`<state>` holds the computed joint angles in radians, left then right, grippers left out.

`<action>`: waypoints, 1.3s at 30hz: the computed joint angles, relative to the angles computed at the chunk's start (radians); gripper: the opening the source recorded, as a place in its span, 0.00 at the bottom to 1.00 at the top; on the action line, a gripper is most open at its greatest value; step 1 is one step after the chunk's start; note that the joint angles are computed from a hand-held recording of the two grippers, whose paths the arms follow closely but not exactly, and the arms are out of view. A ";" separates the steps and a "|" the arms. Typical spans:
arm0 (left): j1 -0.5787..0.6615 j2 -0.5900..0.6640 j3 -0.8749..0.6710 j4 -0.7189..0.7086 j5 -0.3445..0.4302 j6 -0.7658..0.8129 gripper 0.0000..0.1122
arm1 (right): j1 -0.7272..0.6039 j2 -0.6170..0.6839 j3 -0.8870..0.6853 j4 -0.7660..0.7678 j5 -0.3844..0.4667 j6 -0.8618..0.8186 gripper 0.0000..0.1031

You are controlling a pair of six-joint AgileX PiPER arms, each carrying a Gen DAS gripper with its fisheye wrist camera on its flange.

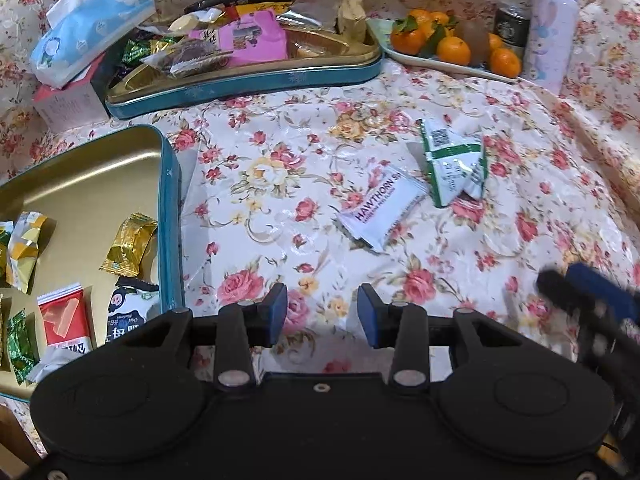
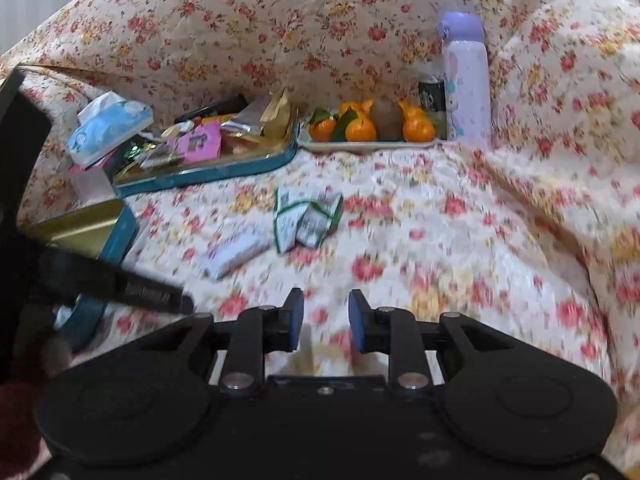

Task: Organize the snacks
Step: 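Move both open tools back toward the loose snacks on the cloth, then close the right tool on the green-white wrapped candy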

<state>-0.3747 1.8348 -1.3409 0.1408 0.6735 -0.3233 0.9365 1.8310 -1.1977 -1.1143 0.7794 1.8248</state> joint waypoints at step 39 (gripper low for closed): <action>-0.024 -0.028 0.122 0.134 -0.163 -0.103 0.45 | -0.248 0.116 -0.199 0.267 -0.104 -0.462 0.33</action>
